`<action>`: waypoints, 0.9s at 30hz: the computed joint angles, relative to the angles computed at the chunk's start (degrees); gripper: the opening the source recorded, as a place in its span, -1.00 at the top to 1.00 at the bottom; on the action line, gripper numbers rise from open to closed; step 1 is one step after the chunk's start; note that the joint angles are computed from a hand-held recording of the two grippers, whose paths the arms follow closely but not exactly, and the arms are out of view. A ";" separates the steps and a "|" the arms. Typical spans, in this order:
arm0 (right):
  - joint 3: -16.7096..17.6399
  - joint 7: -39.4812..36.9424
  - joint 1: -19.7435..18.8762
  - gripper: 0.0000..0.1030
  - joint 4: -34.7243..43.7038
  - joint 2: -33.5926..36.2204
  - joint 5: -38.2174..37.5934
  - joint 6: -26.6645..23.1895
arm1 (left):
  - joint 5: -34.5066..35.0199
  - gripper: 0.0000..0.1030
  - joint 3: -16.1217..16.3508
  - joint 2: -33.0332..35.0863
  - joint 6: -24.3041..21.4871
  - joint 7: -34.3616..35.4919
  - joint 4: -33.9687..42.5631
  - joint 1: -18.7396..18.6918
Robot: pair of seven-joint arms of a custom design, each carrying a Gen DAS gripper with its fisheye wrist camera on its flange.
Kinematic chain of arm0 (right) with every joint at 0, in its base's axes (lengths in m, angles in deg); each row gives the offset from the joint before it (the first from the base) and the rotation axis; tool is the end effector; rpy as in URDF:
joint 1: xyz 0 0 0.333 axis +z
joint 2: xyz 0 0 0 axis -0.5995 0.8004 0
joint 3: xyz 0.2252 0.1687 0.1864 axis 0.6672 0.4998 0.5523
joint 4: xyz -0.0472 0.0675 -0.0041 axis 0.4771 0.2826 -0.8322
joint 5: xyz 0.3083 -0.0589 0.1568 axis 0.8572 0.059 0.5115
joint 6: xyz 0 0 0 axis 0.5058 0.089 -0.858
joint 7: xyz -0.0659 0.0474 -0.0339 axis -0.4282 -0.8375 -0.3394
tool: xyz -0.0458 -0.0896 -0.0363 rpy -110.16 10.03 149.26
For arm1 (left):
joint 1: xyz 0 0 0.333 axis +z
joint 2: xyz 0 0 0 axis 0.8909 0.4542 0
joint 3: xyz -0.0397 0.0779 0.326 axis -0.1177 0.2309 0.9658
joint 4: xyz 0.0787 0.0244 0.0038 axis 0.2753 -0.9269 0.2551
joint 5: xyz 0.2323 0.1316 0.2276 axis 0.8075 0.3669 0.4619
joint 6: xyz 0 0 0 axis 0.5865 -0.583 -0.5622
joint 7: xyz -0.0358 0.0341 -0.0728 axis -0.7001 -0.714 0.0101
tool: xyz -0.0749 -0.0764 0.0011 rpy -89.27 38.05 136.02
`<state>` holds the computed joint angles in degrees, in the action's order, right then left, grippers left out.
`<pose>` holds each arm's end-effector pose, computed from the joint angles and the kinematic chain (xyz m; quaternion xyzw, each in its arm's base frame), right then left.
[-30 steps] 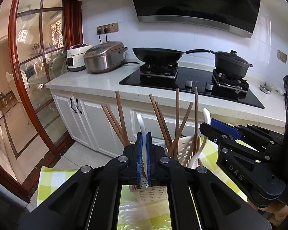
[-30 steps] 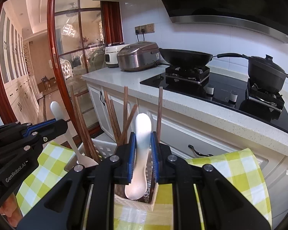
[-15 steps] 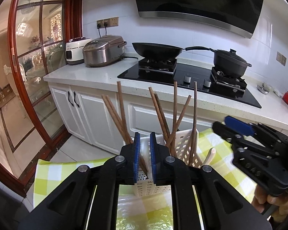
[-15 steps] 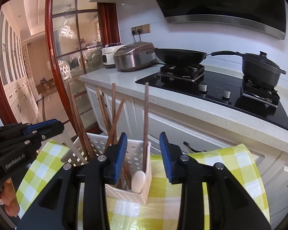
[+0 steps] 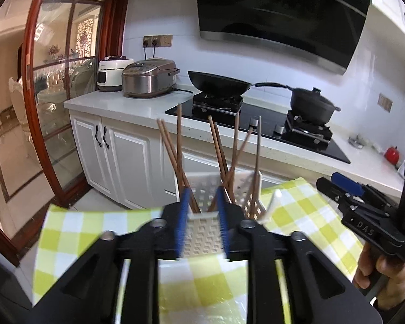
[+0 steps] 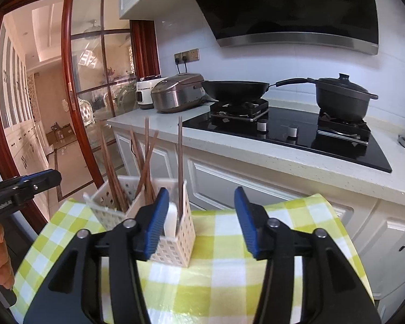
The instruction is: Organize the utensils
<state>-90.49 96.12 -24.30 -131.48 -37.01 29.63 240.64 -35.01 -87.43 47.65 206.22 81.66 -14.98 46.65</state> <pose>0.6494 0.0739 0.5353 -0.5882 0.6140 -0.3239 0.4149 0.6720 -0.2928 0.5449 -0.5359 0.6778 -0.4354 0.2527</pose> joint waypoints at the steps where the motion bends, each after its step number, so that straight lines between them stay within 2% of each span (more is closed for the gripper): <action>1: 0.85 -0.28 -0.35 -0.10 -1.71 -0.38 0.16 1.84 | 0.77 0.37 1.26 -1.07 3.79 -1.71 -3.72 -0.61; 2: 2.68 -0.70 -1.63 -0.12 -3.30 -0.66 0.33 3.79 | 0.86 0.31 2.67 -1.48 6.20 -2.39 -5.75 -1.57; 4: 7.81 -0.72 -5.60 -0.17 -6.62 -0.80 -0.14 8.76 | 3.53 0.26 8.79 -2.14 11.84 -6.99 -9.78 -5.68; 5: 9.52 -0.19 -7.04 -0.21 -7.90 -0.67 -0.78 10.64 | 3.95 0.15 10.97 -2.22 13.62 -8.27 -11.22 -7.25; 6: 10.58 0.45 -8.00 -0.22 -8.31 -0.53 -1.56 11.22 | 4.26 0.03 12.71 -2.08 15.81 -8.98 -12.90 -8.51; 8: 14.05 2.65 -11.36 -0.23 -9.80 -0.31 -4.84 13.25 | 3.79 -0.06 16.15 -1.88 18.00 -9.10 -14.66 -11.15; 10: 12.41 2.75 -9.64 -0.31 -10.41 0.02 -5.27 14.40 | 2.96 -0.14 18.37 -1.43 19.40 -7.89 -15.49 -12.87; 12: 13.35 4.47 -10.53 -0.32 -10.91 0.36 -7.05 15.06 | 1.64 -0.21 18.20 -1.18 21.23 -6.56 -16.14 -12.67; 15: 10.84 3.68 -7.72 -0.33 -11.85 0.45 -6.74 16.02 | -2.78 -0.48 23.38 -0.90 24.13 -5.25 -18.00 -17.07; 16: 10.68 3.77 -7.51 -0.34 -12.17 0.47 -6.86 16.39 | -4.19 -0.49 24.83 -0.73 24.97 -4.57 -18.58 -18.38; 19: 11.36 5.27 -8.32 -0.47 -13.06 0.62 -8.37 18.34 | -7.45 -0.60 26.53 -0.40 26.04 -2.46 -19.37 -20.20; 21: 9.60 4.47 -6.53 -0.52 -13.21 0.60 -7.02 19.12 | -9.07 -0.62 26.52 -0.26 26.32 -1.09 -19.51 -20.44; 23: 9.75 4.99 -6.94 -0.54 -13.31 0.59 -7.60 19.44 | -9.94 -0.63 25.19 -0.39 26.75 0.14 -19.93 -19.54; 27: 10.10 6.40 -7.81 -0.55 -13.34 0.50 -8.88 19.34 | -13.03 -0.63 24.68 -0.15 26.59 2.79 -20.09 -19.57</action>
